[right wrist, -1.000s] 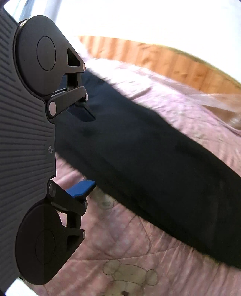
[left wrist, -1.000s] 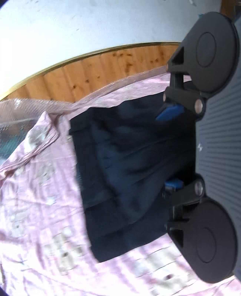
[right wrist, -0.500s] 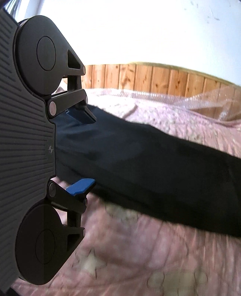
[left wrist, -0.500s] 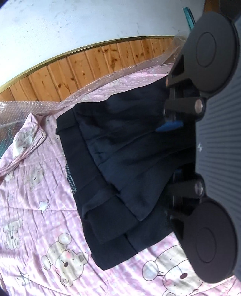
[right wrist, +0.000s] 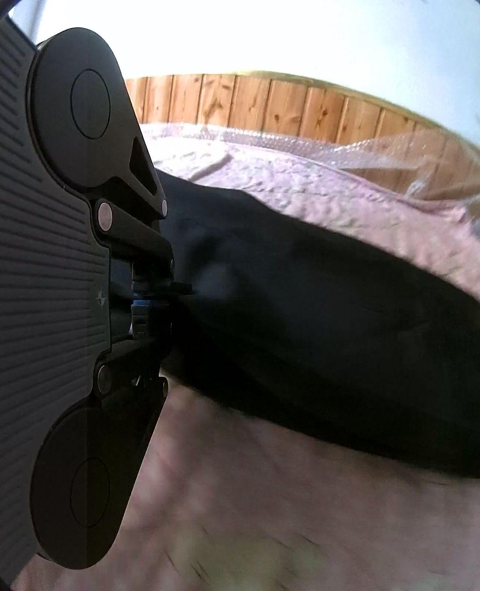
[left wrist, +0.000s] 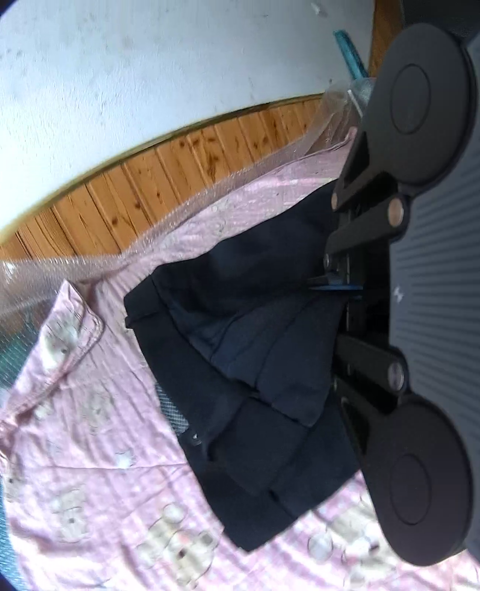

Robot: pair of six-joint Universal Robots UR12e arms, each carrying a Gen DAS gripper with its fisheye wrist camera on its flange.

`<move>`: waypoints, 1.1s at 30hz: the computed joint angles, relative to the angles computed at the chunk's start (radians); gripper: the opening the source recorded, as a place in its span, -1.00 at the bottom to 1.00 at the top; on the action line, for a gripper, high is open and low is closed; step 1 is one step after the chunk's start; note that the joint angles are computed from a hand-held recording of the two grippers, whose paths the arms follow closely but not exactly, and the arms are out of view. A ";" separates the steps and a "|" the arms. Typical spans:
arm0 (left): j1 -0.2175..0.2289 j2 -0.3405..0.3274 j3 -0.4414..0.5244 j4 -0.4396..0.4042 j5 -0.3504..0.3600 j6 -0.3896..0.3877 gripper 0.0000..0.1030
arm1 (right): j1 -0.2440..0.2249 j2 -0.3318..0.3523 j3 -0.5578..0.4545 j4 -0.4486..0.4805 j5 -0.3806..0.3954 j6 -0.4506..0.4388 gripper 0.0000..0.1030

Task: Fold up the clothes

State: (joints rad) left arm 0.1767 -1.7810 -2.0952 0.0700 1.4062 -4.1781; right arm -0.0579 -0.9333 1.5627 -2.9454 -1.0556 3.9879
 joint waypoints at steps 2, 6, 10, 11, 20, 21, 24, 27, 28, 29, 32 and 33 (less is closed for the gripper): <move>0.004 0.016 -0.017 -0.054 0.000 0.008 -0.96 | -0.013 -0.017 0.015 0.020 0.000 -0.048 -1.00; 0.005 0.004 -0.033 -0.092 0.015 -0.036 -0.96 | -0.046 -0.003 0.017 0.079 0.137 -0.137 -0.96; -0.004 -0.014 -0.020 -0.107 0.022 -0.044 -0.94 | -0.069 0.020 0.019 -0.081 0.131 -0.004 -0.24; -0.006 -0.017 -0.015 -0.111 0.027 -0.046 -0.93 | -0.073 0.024 0.017 -0.112 0.113 0.024 -0.14; -0.039 -0.018 0.006 -0.155 0.120 -0.097 -0.87 | -0.107 0.075 -0.098 -0.048 -0.080 -0.006 -0.73; -0.044 -0.018 0.008 -0.160 0.133 -0.107 -0.85 | -0.111 0.085 -0.118 -0.036 -0.077 -0.003 -0.73; -0.070 -0.018 0.025 -0.188 0.225 -0.127 -0.92 | -0.113 0.112 -0.173 -0.017 -0.082 -0.009 -0.69; -0.108 -0.021 0.050 -0.256 0.379 -0.189 -0.96 | -0.109 0.127 -0.224 0.034 -0.054 -0.130 -0.95; -0.115 -0.024 0.053 -0.270 0.406 -0.227 -0.96 | -0.105 0.136 -0.247 0.055 -0.038 -0.173 -0.97; -0.121 -0.029 0.055 -0.278 0.426 -0.266 -0.96 | -0.099 0.148 -0.275 0.076 -0.015 -0.213 -0.97; -0.135 -0.040 0.069 -0.294 0.444 -0.310 -0.96 | -0.088 0.167 -0.338 0.152 -0.006 -0.312 -1.00; -0.137 -0.043 0.077 -0.300 0.432 -0.289 -0.96 | -0.086 0.170 -0.352 0.179 -0.024 -0.331 -1.00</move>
State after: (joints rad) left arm 0.0397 -1.8238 -2.0185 -0.2298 1.8379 -4.4672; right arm -0.1437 -0.7635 1.2107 -2.7662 -1.0795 3.6567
